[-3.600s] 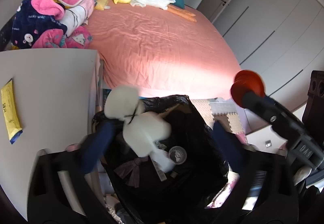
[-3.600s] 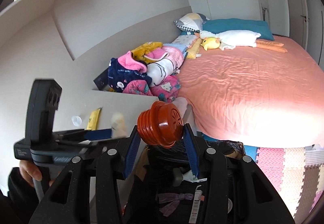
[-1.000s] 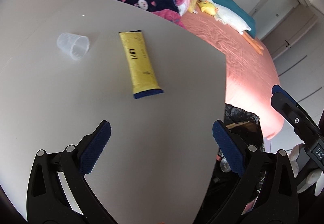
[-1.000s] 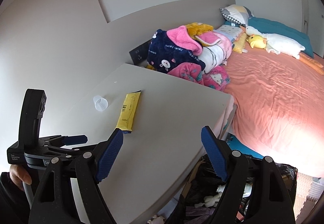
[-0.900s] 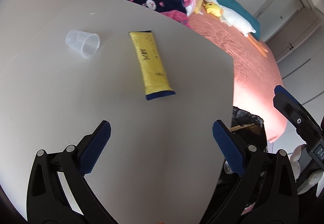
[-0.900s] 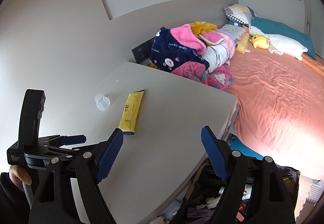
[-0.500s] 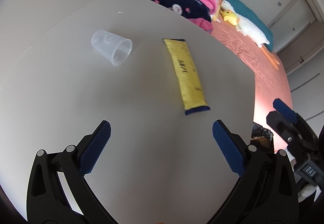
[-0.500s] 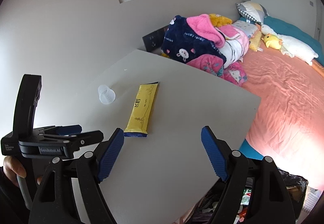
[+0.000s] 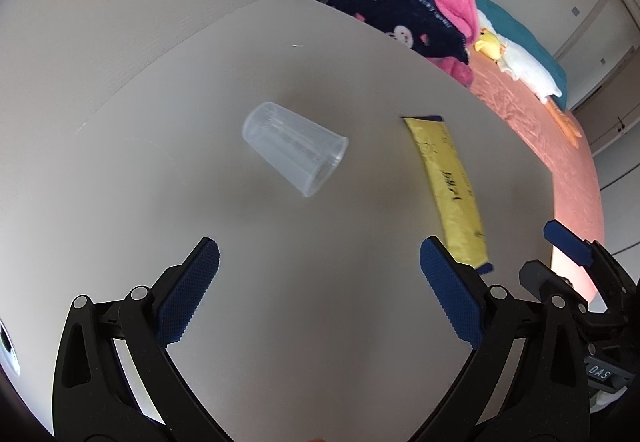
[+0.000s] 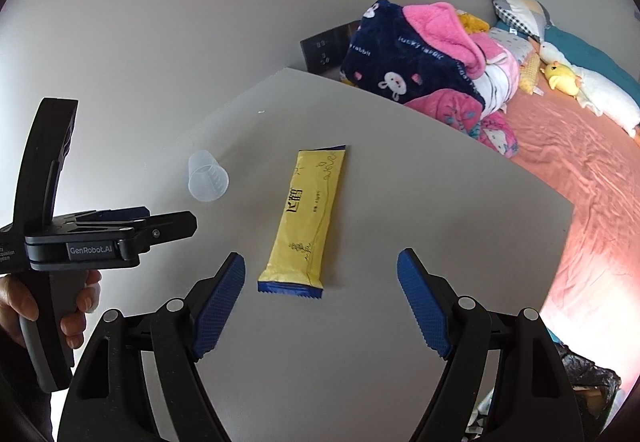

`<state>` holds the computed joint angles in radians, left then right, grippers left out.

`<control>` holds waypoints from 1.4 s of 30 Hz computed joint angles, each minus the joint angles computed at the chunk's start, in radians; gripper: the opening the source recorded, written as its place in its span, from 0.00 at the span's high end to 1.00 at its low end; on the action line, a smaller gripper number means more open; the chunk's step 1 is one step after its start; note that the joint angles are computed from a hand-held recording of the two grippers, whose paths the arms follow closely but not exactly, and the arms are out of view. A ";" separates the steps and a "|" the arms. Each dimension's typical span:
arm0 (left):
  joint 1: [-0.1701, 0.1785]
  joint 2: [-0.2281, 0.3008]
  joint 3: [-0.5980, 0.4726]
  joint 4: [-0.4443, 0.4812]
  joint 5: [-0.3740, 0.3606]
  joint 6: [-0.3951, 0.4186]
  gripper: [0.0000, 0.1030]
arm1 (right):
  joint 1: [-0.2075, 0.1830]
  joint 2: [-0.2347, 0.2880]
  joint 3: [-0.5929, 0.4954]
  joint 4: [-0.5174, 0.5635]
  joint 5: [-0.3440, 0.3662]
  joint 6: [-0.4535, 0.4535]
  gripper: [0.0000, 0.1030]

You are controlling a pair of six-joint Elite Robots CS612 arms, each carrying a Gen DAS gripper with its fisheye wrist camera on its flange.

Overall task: Collect trash
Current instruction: 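Move both tools back to the desk toward the clear cup and yellow wrapper, then grasp the clear plastic cup with the left tool while the right tool grasps the yellow wrapper, then carry the cup and yellow wrapper over the trash bag and open both tools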

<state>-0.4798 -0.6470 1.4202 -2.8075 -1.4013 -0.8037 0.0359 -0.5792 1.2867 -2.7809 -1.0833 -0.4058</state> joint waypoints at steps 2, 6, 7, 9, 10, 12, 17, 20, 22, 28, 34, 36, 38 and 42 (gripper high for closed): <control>0.008 0.004 -0.003 -0.002 -0.008 0.008 0.06 | 0.007 0.007 -0.012 0.011 -0.008 0.000 0.23; 0.019 0.015 -0.015 0.000 -0.009 0.044 0.06 | 0.020 0.024 -0.038 0.027 -0.034 0.013 0.23; 0.021 0.017 -0.019 0.004 -0.010 0.052 0.06 | 0.023 0.028 -0.045 0.031 -0.040 0.016 0.23; 0.026 0.022 -0.028 0.011 -0.011 0.068 0.06 | 0.030 0.040 -0.060 0.036 -0.061 0.029 0.23; 0.028 0.024 -0.031 0.012 -0.012 0.074 0.06 | 0.032 0.044 -0.066 0.038 -0.070 0.034 0.23; 0.032 0.030 -0.040 0.010 -0.015 0.088 0.06 | 0.040 0.052 -0.078 0.043 -0.104 0.037 0.27; 0.042 0.047 -0.067 0.035 -0.009 0.124 0.06 | 0.054 0.068 -0.104 0.069 -0.175 0.016 0.54; 0.047 0.056 -0.081 0.041 -0.006 0.140 0.06 | 0.051 0.068 -0.104 0.072 -0.176 0.017 0.69; 0.050 0.061 -0.089 0.041 -0.008 0.154 0.06 | 0.047 0.067 -0.105 0.078 -0.162 0.022 0.69; 0.045 0.071 -0.104 0.033 0.042 0.223 0.06 | 0.044 0.058 -0.095 0.078 -0.149 0.027 0.69; 0.040 0.086 -0.128 0.020 0.061 0.304 0.14 | 0.042 0.049 -0.079 0.067 -0.142 0.029 0.69; 0.042 0.093 -0.142 0.027 0.046 0.335 0.31 | 0.041 0.044 -0.071 0.061 -0.140 0.030 0.69; 0.040 0.098 -0.147 0.025 0.057 0.348 0.37 | 0.038 0.039 -0.064 0.055 -0.138 0.032 0.69; 0.038 0.095 -0.136 0.005 0.052 0.315 0.37 | 0.031 0.030 -0.050 0.040 -0.133 0.040 0.69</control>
<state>-0.4415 -0.5520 1.2845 -2.8028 -1.3493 -0.4887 0.0670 -0.5496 1.2369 -2.7407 -1.2164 -0.3662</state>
